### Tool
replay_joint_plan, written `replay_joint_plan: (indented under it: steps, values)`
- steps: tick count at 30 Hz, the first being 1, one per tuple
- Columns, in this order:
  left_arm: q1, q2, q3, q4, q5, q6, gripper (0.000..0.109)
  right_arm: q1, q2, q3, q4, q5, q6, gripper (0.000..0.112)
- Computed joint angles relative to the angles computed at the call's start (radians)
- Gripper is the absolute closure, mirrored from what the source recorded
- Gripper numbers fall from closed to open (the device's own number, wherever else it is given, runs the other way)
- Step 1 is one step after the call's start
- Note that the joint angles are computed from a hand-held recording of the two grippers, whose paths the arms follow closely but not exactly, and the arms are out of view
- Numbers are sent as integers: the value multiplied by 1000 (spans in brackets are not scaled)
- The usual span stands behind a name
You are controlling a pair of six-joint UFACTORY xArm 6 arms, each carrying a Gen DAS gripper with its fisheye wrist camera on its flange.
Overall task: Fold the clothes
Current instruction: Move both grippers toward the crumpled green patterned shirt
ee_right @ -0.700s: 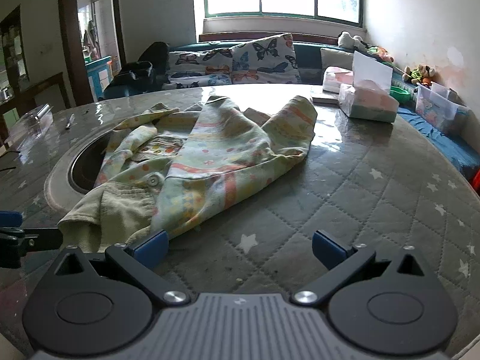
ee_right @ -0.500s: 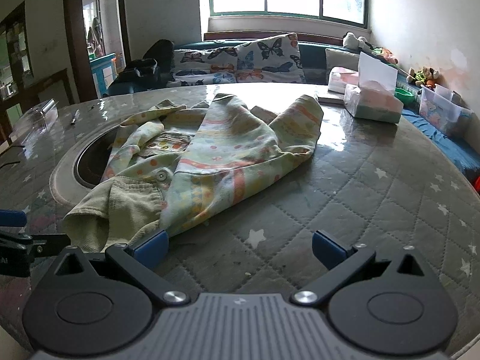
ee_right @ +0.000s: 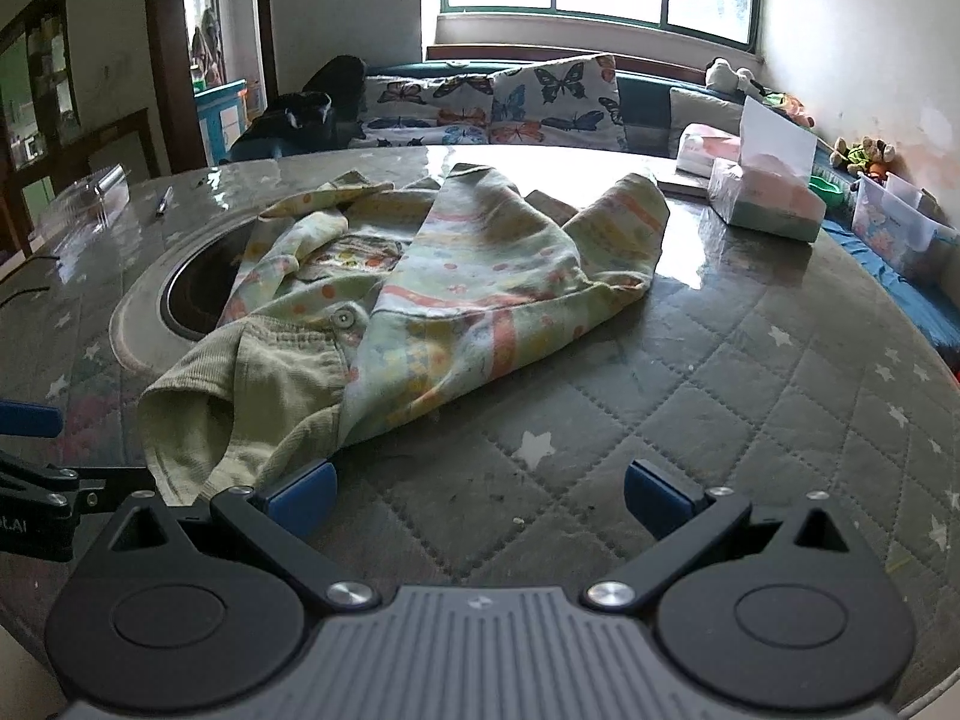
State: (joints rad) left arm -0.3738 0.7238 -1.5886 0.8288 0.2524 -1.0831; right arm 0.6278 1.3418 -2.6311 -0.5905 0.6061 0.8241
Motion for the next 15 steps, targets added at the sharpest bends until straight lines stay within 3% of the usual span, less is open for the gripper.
replay_joint_plan:
  steps: [15]
  values:
    - [-10, 12, -15, -59, 29, 76, 6, 2, 22, -37, 43, 24, -48, 9]
